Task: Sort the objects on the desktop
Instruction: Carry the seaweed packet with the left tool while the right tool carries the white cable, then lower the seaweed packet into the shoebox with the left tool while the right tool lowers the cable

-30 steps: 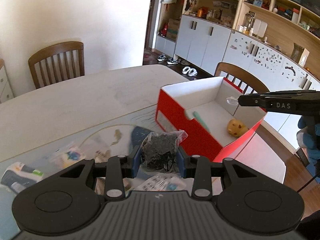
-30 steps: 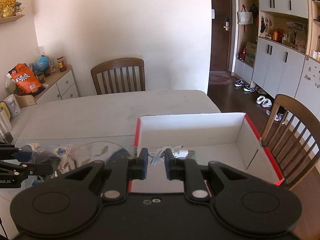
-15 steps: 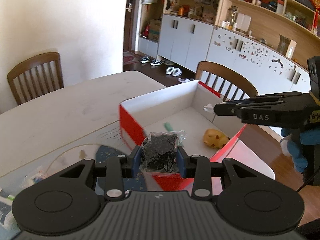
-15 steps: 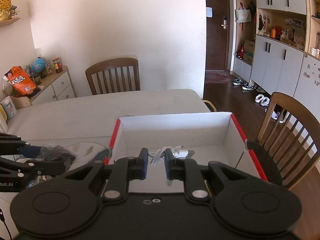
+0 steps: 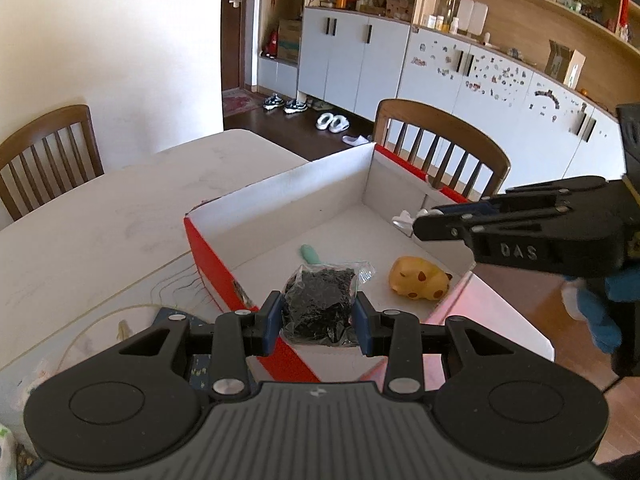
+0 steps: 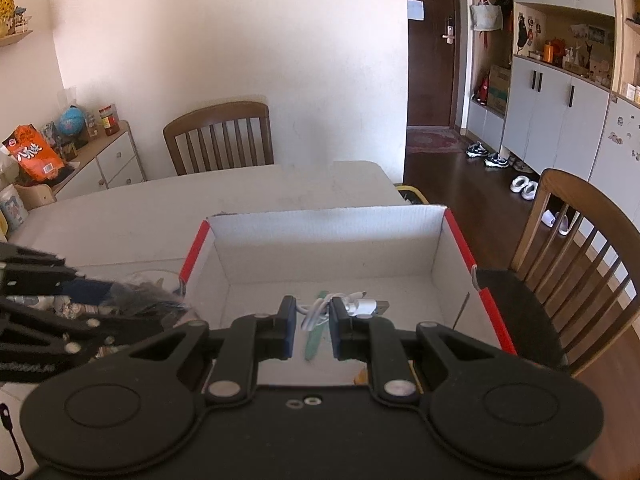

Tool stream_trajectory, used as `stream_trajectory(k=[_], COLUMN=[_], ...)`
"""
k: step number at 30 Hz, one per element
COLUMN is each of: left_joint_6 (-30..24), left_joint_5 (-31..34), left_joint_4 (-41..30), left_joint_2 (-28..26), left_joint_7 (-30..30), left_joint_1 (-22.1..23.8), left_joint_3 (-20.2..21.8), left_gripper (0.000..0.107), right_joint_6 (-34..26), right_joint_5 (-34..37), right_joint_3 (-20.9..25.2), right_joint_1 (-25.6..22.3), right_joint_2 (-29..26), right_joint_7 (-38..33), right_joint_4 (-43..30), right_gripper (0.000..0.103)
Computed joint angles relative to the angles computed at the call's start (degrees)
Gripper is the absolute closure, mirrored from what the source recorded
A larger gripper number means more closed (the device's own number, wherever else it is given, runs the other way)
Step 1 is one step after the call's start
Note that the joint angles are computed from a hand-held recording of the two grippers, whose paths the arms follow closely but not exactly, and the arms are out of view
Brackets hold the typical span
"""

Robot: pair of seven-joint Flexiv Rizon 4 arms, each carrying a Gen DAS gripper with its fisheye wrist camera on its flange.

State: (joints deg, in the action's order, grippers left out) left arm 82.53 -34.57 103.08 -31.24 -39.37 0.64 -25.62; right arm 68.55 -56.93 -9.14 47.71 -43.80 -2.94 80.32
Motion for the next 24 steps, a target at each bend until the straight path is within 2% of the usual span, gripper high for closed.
stream_trajectory(k=[8,24], left_joint_6=[-6.1,-23.1], left_joint_5=[7.8,21.4], left_joint_4=[-10.0,-31.2], left_joint_2=[-5.5,-16.4], left_joint_7=[-6.3,-19.8], left_joint_1=[-7.6,-15.3], left_joint_3=[9.7,20.8], left_gripper=[0.071,0.071], right_joint_6=[0.3,-0.1], right_joint_5=[5.0,16.3], right_joint_3=[2.7,5.2], right_joint_1=[-2.1,-3.8], right_joint_2=[-2.0,-6.0], right_joint_7=[-7.3,-22.1], right_joint_4=[-1.4,-5.3], right_gripper=[0.087,0.087])
